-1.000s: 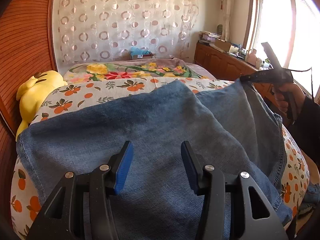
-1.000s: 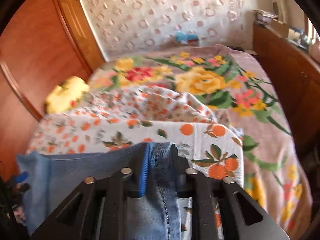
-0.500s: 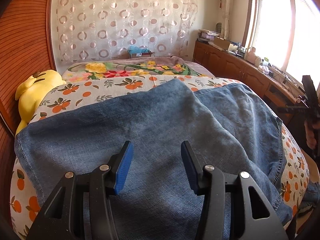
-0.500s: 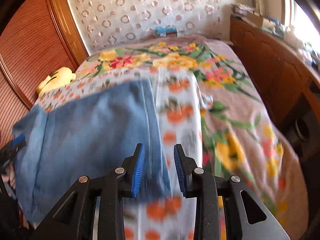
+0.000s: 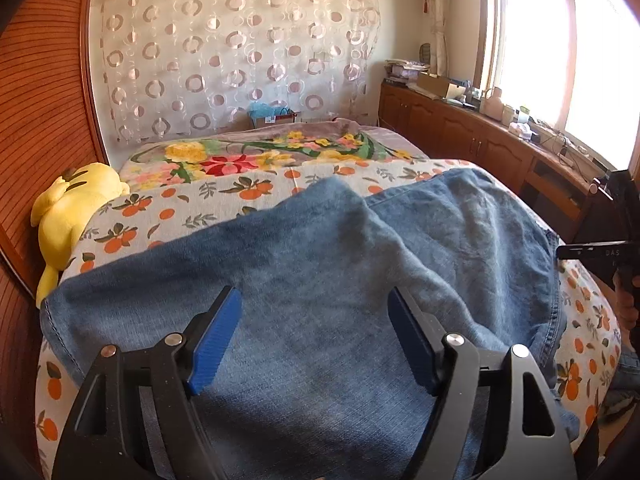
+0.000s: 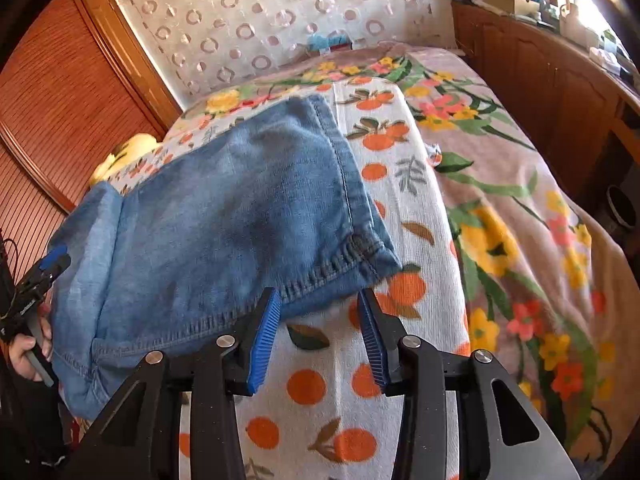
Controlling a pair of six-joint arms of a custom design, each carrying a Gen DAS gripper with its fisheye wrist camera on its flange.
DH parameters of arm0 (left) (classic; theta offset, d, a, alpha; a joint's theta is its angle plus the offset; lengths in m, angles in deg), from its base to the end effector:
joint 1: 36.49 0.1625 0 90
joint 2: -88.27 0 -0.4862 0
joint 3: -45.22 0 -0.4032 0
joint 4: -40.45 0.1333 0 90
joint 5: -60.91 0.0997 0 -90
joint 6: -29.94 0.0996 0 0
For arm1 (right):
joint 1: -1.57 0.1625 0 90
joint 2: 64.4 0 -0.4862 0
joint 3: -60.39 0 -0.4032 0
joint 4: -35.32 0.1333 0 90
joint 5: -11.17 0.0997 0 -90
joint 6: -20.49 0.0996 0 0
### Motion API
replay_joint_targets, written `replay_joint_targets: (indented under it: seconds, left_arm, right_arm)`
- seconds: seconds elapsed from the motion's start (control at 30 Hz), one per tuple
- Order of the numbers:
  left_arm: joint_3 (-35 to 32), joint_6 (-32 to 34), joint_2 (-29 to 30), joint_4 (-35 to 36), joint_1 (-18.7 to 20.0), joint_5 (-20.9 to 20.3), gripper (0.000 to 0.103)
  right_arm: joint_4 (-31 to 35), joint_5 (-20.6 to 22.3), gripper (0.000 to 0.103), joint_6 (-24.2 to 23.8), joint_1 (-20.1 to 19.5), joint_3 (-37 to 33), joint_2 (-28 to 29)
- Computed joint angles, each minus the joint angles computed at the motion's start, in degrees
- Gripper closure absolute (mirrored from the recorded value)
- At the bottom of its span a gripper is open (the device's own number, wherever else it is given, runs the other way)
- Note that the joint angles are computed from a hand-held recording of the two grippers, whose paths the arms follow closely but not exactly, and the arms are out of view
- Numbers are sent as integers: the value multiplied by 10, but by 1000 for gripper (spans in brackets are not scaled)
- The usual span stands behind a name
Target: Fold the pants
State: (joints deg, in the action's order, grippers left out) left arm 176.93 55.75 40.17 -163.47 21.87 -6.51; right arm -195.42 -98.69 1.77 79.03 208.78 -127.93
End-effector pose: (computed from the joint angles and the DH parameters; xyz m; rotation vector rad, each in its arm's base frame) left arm -0.1173 -0.5174 0.0946 1.1614 2.4208 -0.7524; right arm 0.0132 -0.3987 0.2261 -0.0910 -2.3522 1.0866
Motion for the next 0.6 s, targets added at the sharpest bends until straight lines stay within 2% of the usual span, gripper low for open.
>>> replay_joint_targets:
  seconds: [0.2, 0.33, 0.4, 0.43, 0.47, 0.53, 0.6]
  left_arm:
    - [3, -5, -12, 0, -7, -18, 26]
    - [10, -8, -17, -4, -13, -11, 26]
    - [16, -6, -22, -10, -13, -7, 26]
    - [20, -6, -25, -13, -14, -6, 26]
    - [24, -7, -30, -14, -14, -3, 26]
    - [34, -5, -39, -21, -12, 0, 26]
    - [41, -4, -48, -26, -11, 4, 26]
  right_arm:
    - [5, 25, 58, 27, -16, -15, 1]
    - [-21, -10, 58, 31, 2, -26, 28]
    - [-40, -39, 67, 27, 16, -34, 46]
    - [-56, -71, 83, 24, 28, -41, 61]
    - [-68, -84, 91, 19, 36, -43, 69]
    - [-80, -60, 98, 19, 33, -38, 70]
    - [-99, -62, 100, 12, 41, -40, 78]
